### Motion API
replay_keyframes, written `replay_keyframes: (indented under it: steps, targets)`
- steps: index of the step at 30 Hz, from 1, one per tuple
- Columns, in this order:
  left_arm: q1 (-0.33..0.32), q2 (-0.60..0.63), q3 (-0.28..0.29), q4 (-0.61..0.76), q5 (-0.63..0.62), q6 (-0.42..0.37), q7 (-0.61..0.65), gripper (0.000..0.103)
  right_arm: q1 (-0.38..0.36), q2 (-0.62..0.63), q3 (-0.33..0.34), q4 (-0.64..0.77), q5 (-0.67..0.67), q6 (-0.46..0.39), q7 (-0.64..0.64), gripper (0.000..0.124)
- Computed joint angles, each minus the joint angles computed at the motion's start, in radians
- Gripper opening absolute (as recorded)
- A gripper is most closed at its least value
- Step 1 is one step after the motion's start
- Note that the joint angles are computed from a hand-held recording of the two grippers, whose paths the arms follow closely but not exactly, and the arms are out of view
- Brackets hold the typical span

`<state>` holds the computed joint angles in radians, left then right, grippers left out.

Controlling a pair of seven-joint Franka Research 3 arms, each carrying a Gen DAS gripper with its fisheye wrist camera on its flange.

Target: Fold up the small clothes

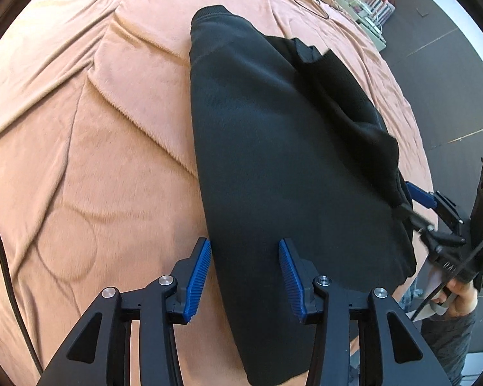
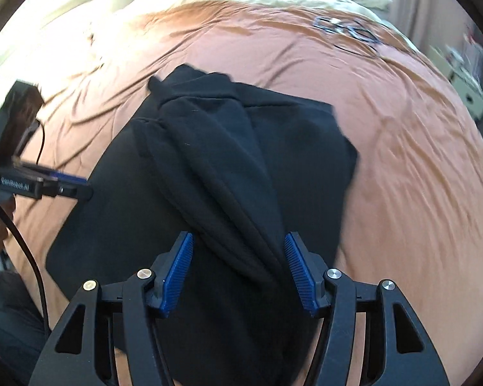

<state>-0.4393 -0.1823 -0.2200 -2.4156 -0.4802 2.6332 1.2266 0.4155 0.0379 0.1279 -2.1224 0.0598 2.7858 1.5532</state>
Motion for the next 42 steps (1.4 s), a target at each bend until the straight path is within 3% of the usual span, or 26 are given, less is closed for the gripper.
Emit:
replay_keyframes:
  steps: [5,12,13,14,15,17,19,24,30,31,33,35,38,42]
  targets:
    - [0.007,0.025,0.02,0.013,-0.061,0.023,0.077,0.047,0.054,0.116,-0.017,0.161,-0.204,-0.062,0.112,0.064]
    - [0.028,0.035,0.034,0.005,-0.177,0.056,0.192,0.047,0.161,0.274,-0.089,0.369,-0.429,-0.144,0.231,0.064]
    - [0.032,0.04,0.034,0.008,-0.182,0.057,0.2,0.047,0.168,0.288,-0.095,0.384,-0.444,-0.139,0.231,0.059]
    - [0.037,0.042,0.033,0.009,-0.184,0.058,0.208,0.047,0.173,0.294,-0.102,0.392,-0.457,-0.13,0.233,0.042]
    - [0.041,0.046,0.032,0.012,-0.186,0.059,0.214,0.047,0.172,0.297,-0.104,0.397,-0.457,-0.126,0.228,0.033]
    - [0.049,0.059,0.03,0.024,-0.191,0.065,0.227,0.047,0.146,0.292,-0.092,0.394,-0.4,-0.099,0.198,0.018]
    - [0.059,0.06,0.027,0.027,-0.186,0.068,0.234,0.047,0.119,0.274,-0.086,0.37,-0.346,-0.055,0.174,0.013]
    - [0.08,0.079,0.021,0.048,-0.174,0.084,0.239,0.047,0.058,0.242,-0.093,0.318,-0.234,0.011,0.146,0.009]
    - [0.098,0.119,0.009,0.076,-0.145,0.101,0.214,0.047,-0.034,0.286,-0.058,0.335,-0.018,0.008,0.065,0.009]
    - [0.101,0.131,0.005,0.086,-0.139,0.102,0.208,0.047,-0.026,0.296,-0.073,0.346,-0.017,-0.005,0.083,0.01]
    - [0.107,0.155,-0.006,0.113,-0.121,0.102,0.185,0.047,-0.029,0.302,-0.084,0.348,0.011,-0.013,0.108,0.025]
    - [0.115,0.139,-0.01,0.095,-0.152,0.102,0.208,0.047,-0.045,0.29,-0.082,0.331,0.057,0.001,0.125,0.06]
    - [0.11,0.113,0.0,0.07,-0.237,0.1,0.271,0.047,-0.177,0.266,0.052,0.296,0.333,0.025,-0.082,0.065]
    - [0.106,0.122,0.005,0.08,-0.292,0.093,0.302,0.047,-0.266,0.258,0.119,0.285,0.619,-0.053,-0.299,0.065]
